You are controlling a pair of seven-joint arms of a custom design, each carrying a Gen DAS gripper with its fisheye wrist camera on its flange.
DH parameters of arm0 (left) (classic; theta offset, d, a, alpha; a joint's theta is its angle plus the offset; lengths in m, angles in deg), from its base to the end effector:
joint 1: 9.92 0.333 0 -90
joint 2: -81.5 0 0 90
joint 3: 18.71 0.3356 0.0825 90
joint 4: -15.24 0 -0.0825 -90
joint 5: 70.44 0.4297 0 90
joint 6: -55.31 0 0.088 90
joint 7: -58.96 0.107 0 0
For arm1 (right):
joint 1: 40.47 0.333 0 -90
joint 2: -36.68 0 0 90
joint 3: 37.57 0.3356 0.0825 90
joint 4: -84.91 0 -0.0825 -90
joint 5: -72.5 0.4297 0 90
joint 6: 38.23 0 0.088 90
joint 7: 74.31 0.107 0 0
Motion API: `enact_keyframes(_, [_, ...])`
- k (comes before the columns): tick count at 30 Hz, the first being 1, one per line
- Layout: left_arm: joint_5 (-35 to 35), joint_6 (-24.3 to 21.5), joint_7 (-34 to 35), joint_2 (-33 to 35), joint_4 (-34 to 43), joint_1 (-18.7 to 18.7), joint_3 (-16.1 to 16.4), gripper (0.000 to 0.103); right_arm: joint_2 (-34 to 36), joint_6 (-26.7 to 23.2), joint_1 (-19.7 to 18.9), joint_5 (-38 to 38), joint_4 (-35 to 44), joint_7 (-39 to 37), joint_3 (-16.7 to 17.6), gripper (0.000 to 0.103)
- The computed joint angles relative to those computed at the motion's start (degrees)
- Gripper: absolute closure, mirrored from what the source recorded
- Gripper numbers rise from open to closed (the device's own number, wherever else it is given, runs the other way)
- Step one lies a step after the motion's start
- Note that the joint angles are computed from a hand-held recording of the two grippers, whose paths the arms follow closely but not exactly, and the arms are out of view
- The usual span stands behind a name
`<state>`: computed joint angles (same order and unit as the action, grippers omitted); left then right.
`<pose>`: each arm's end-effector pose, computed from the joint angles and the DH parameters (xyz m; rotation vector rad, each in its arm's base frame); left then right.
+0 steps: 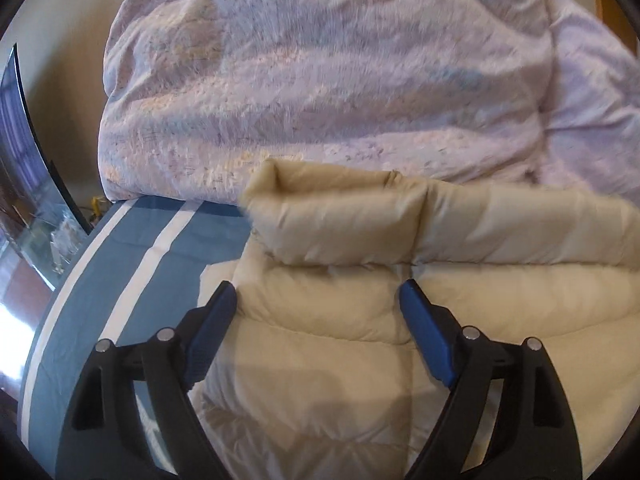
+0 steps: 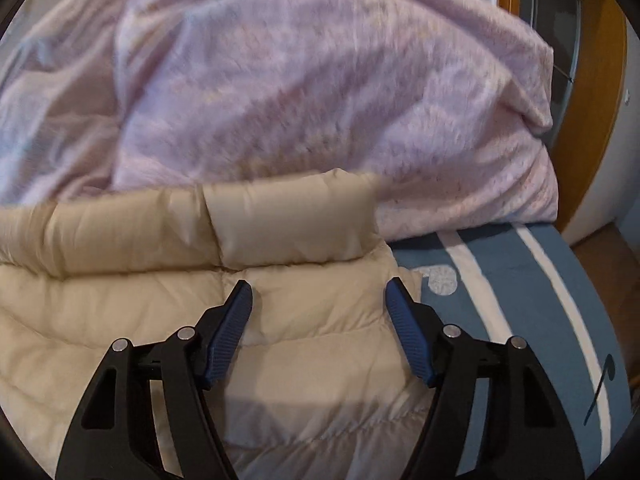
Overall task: Fold large clothes
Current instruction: 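Open both grippers and press the folded jacket flat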
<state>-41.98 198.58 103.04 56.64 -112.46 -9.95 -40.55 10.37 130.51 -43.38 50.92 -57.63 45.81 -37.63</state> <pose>0.4679 -0.2211 0.6138 -1.7570 1.5982 -0.6431 0.4841 -0.0011 0.5551 -1.4524 1.8577 -0.8543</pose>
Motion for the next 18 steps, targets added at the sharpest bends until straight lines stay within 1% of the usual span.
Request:
enact_keyframes(1, [1.56,-0.48,-0.99,1.10,0.67,0.98,-0.97,0.019,0.70,0.08,-0.67,-0.16,0.11,0.85,0.49,0.032])
enact_keyframes(3, [3.57,-1.25,-2.42,2.70,1.64,1.51,-1.53,0.018,1.30,0.62,-1.59,-0.75,0.04,2.19,1.14,0.032])
enact_keyframes(6, [4.26,-0.60,-3.65,4.06,1.84,0.77,-0.36,0.017,2.36,0.82,-1.92,-1.48,0.43,3.04,1.33,0.030])
enact_keyframes(9, [4.69,0.22,-4.45,4.89,1.75,0.16,0.59,0.013,3.43,-0.19,-0.05,0.13,1.16,2.00,-0.42,0.026])
enact_keyframes(11, [3.94,0.77,-4.41,5.51,1.73,-0.28,1.57,0.011,4.47,-1.87,2.18,2.68,2.16,-0.02,-2.41,0.022])
enact_keyframes(13, [2.95,1.13,-4.36,5.98,1.73,-0.66,2.34,0.009,5.41,-2.77,4.00,5.19,2.86,-2.52,-4.12,0.021])
enact_keyframes(15, [1.09,1.90,-3.38,6.15,1.41,-1.26,3.39,0.008,5.95,-3.51,4.41,6.43,3.37,-3.93,-4.37,0.020])
enact_keyframes(18, [-1.08,2.31,-2.42,6.71,1.47,-1.51,4.07,0.006,6.82,-4.25,4.98,8.38,4.18,-5.89,-4.83,0.020])
